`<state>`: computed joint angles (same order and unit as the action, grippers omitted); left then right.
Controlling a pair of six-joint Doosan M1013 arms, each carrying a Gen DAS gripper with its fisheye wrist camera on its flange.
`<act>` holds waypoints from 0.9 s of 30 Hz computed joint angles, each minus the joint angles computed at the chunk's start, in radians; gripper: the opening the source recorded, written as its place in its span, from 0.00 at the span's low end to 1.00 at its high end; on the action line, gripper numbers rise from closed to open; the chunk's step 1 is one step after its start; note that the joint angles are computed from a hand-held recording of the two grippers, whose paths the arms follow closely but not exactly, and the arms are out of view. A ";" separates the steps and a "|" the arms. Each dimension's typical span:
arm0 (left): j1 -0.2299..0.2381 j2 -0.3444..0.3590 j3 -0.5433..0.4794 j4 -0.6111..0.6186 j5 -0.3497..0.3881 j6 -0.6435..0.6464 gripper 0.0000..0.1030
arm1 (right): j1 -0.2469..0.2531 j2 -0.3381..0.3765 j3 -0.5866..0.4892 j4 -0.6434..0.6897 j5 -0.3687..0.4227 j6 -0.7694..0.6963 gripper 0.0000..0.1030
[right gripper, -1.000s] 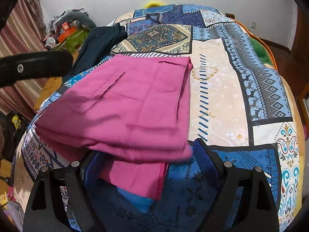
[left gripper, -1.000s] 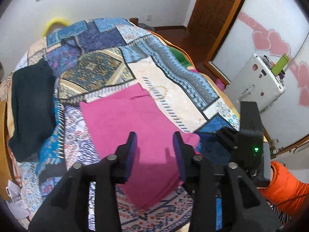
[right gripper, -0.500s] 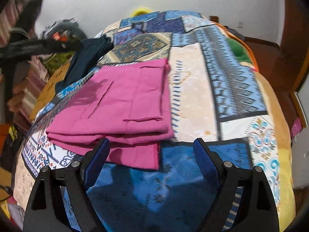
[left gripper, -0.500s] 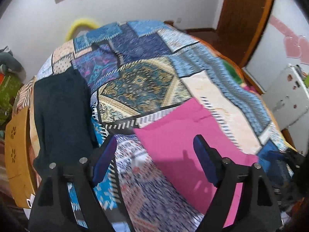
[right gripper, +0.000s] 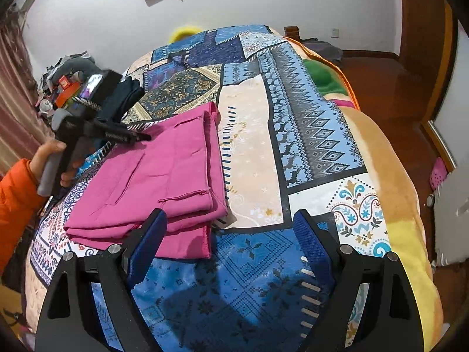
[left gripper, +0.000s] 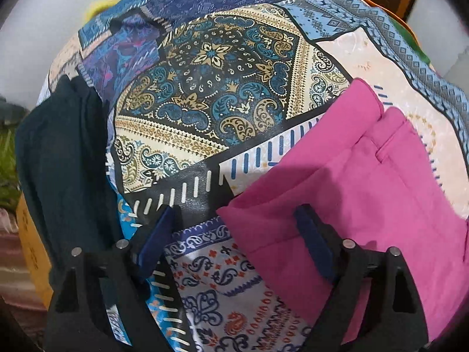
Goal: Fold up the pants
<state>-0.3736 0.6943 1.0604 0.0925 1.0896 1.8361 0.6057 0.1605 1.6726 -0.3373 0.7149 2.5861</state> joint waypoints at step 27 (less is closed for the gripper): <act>0.060 -0.245 0.280 -0.065 -0.199 -0.010 0.83 | -0.015 0.061 -0.041 0.256 -0.052 -0.221 0.83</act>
